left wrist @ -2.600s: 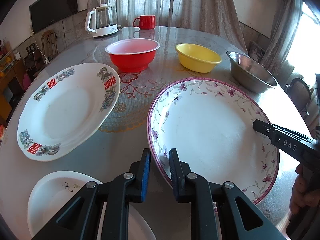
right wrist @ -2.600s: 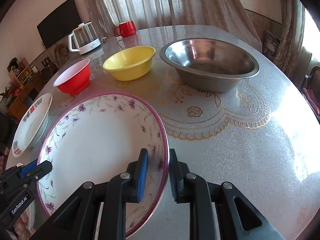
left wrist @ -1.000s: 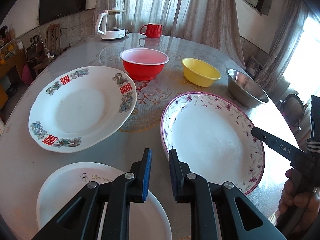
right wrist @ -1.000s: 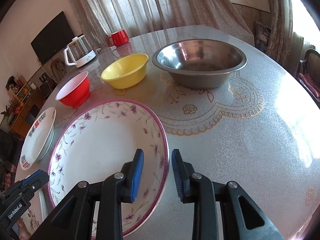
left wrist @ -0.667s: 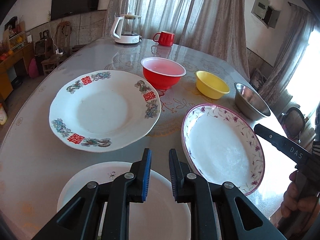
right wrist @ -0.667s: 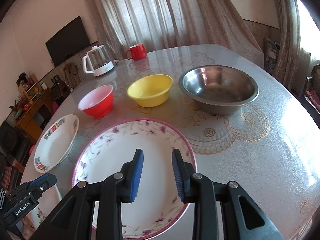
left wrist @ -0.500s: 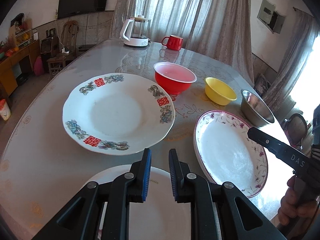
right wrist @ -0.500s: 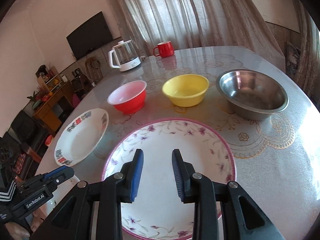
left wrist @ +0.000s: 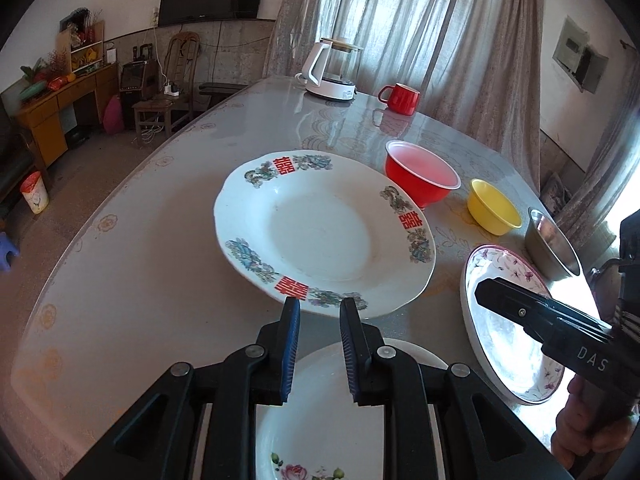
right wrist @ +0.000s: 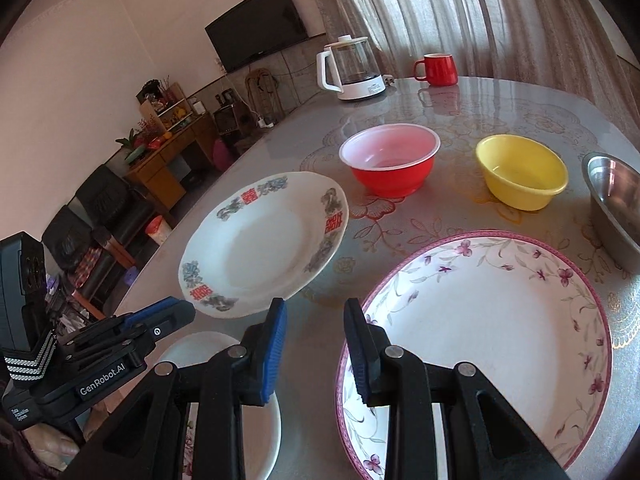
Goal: Organize plates and bowls
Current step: 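Move both tools to the rim of the red-print white plate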
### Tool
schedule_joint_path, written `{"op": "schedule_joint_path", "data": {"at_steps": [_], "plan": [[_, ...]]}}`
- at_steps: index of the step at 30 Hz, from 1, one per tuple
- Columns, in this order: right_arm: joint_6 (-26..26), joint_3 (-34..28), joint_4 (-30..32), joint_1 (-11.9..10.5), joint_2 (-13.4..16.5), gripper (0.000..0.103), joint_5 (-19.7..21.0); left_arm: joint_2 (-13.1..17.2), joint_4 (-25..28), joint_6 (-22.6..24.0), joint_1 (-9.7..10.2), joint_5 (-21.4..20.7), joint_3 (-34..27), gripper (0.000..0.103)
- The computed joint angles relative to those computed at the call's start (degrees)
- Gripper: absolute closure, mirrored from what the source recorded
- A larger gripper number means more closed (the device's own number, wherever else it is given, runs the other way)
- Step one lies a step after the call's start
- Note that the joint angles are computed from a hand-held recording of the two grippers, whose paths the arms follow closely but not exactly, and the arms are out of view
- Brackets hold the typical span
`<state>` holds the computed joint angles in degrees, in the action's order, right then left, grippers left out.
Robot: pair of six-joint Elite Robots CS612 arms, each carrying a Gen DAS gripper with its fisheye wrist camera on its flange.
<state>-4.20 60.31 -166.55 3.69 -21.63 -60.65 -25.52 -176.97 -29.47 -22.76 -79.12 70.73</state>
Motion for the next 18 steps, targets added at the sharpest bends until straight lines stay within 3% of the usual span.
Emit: {"op": "schedule_joint_path", "data": {"at_steps": [10, 18], "plan": [[0.2, -6.64, 6.34, -0.12, 2.82, 0.074, 4.23, 0.01, 2.02, -3.32, 1.79, 1.54, -0.24, 0.072], [1.05, -15.19, 12.15, 0.43, 6.73, 0.073, 1.71, 1.65, 5.02, -4.8, 3.78, 2.18, -3.85, 0.071]]}}
